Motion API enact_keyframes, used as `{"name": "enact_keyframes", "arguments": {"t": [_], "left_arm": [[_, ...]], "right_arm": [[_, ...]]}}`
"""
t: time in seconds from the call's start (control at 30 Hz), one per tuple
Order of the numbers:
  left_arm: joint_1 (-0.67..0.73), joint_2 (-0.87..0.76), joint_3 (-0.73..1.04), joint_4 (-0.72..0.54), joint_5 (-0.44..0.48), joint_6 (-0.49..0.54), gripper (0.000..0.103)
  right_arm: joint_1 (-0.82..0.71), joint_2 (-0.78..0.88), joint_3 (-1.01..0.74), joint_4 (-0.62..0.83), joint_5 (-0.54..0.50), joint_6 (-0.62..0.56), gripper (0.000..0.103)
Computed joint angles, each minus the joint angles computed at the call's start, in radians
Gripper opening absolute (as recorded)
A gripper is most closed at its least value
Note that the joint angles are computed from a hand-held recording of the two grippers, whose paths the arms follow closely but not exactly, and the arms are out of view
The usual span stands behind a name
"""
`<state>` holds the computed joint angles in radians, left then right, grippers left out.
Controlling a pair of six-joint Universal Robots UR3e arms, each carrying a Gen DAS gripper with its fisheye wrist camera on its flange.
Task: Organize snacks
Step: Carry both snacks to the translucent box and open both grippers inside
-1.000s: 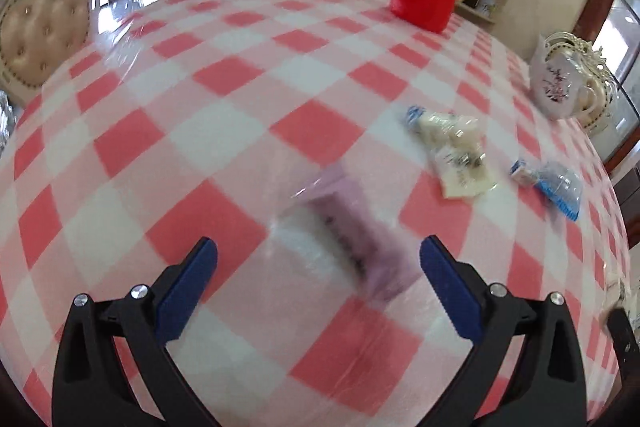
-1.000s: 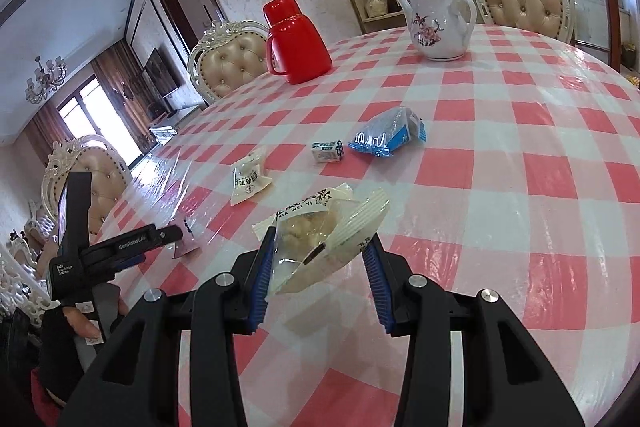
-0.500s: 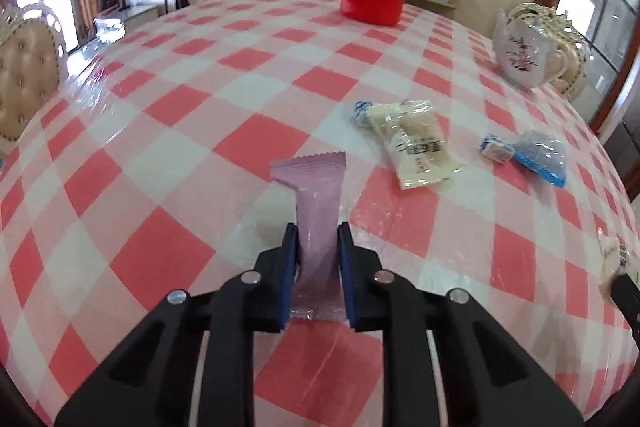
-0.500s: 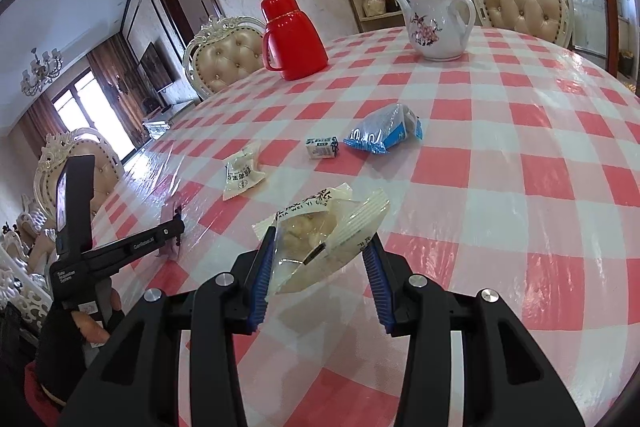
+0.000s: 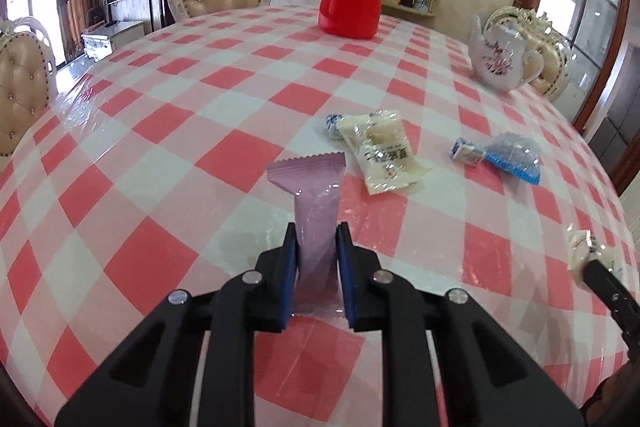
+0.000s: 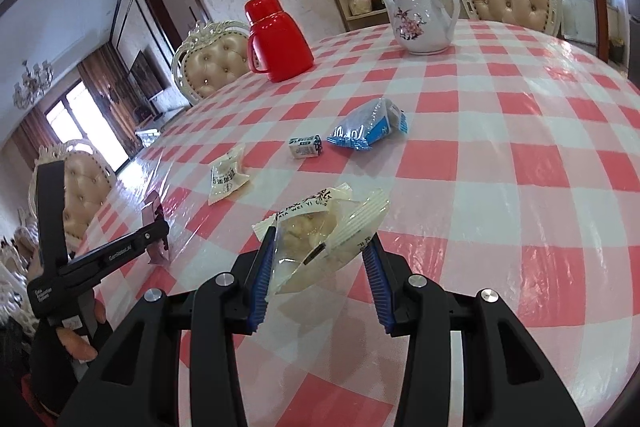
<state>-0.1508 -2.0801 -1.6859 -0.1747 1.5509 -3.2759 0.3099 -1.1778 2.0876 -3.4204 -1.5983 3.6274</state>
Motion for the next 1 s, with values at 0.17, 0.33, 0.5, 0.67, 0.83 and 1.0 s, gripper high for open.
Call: {"name": "enact_keyframes", "arguments": {"t": [0.17,0.33,0.5,0.67,0.83,1.0], "left_arm": [[0.061,0.081,-0.143,0.102,-0.132,-0.051,0.019],[0.111,0.170,-0.302,0.193,-0.233,-0.089,0.019],[0.080,0.265,-0.439,0.265,-0.204,-0.094,0.019],[0.010,0.355,-0.537,0.278,-0.134,-0.074,0.019],[-0.085,0.468,-0.589,0.214,-0.036,-0.037,0.019],[-0.119,0.630,-0.652,0.118,0.002,0.013,0.019]], "right_arm": [[-0.003,-0.021,0.060,-0.067,0.008,0.037,0.042],[0.024,-0.045,0.101,-0.100,-0.002,0.057,0.042],[0.086,-0.054,0.126,-0.116,-0.021,0.068,0.042],[0.170,-0.093,0.196,-0.185,-0.050,0.119,0.042],[0.273,-0.095,0.209,-0.206,-0.110,0.150,0.042],[0.378,-0.103,0.208,-0.191,-0.176,0.184,0.042]]}}
